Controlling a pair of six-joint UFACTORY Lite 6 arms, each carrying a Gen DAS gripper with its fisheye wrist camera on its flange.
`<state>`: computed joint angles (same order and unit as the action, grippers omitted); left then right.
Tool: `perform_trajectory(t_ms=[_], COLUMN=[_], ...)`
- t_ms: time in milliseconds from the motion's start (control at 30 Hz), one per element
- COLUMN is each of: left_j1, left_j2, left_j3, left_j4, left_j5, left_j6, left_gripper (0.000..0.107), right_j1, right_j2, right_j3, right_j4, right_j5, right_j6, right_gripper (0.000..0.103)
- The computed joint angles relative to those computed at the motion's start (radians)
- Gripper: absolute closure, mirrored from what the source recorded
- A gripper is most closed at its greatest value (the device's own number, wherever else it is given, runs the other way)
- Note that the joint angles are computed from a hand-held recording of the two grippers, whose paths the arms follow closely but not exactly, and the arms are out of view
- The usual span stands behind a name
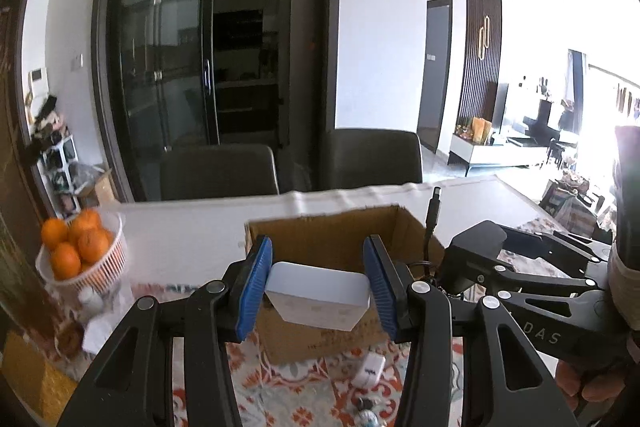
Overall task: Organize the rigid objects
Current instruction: 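Carry the charger and adapter over the box with both tools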
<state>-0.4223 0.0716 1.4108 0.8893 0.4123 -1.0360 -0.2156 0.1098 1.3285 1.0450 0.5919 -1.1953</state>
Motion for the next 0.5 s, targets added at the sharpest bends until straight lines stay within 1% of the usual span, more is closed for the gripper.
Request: perform_trajectory(t_ms=[67, 167, 267, 367, 433, 500], left_j1=[0.008, 0.034, 0.068, 0.108, 0.127, 0.145], left_j2=[0.025, 0.086, 0.165, 0.268, 0.329, 0.413], left_j3=[0.039, 0.133, 0.251, 0.403, 0.492, 0.614], left_j4=[-0.019, -0.112, -0.281, -0.469, -0.538, -0.625], left_j5=[0.002, 0.003, 0.008, 0.036, 0.062, 0.114], left_j6=[0.035, 0.14, 0.297, 0.462, 0.528, 0.609], left_gripper=[0.06, 0.06, 0.06, 0.06, 0.06, 0.06], right_j1=[0.008, 0.023, 0.04, 0.05, 0.062, 0.068], right_j2=[0.037, 0.096, 0.159, 0.236, 0.297, 0.354], right_j3=[0.062, 0.154, 0.248, 0.366, 0.462, 0.547], right_j4=[-0.02, -0.052, -0.094, -0.143, -0.193, -0.244], right_j5=[0.008, 0.015, 0.024, 0.046, 0.06, 0.08], right_j6=[0.033, 0.081, 0.142, 0.21, 0.271, 0.331], right_gripper=[0.045, 0.045, 0.045, 0.045, 0.045, 0.045])
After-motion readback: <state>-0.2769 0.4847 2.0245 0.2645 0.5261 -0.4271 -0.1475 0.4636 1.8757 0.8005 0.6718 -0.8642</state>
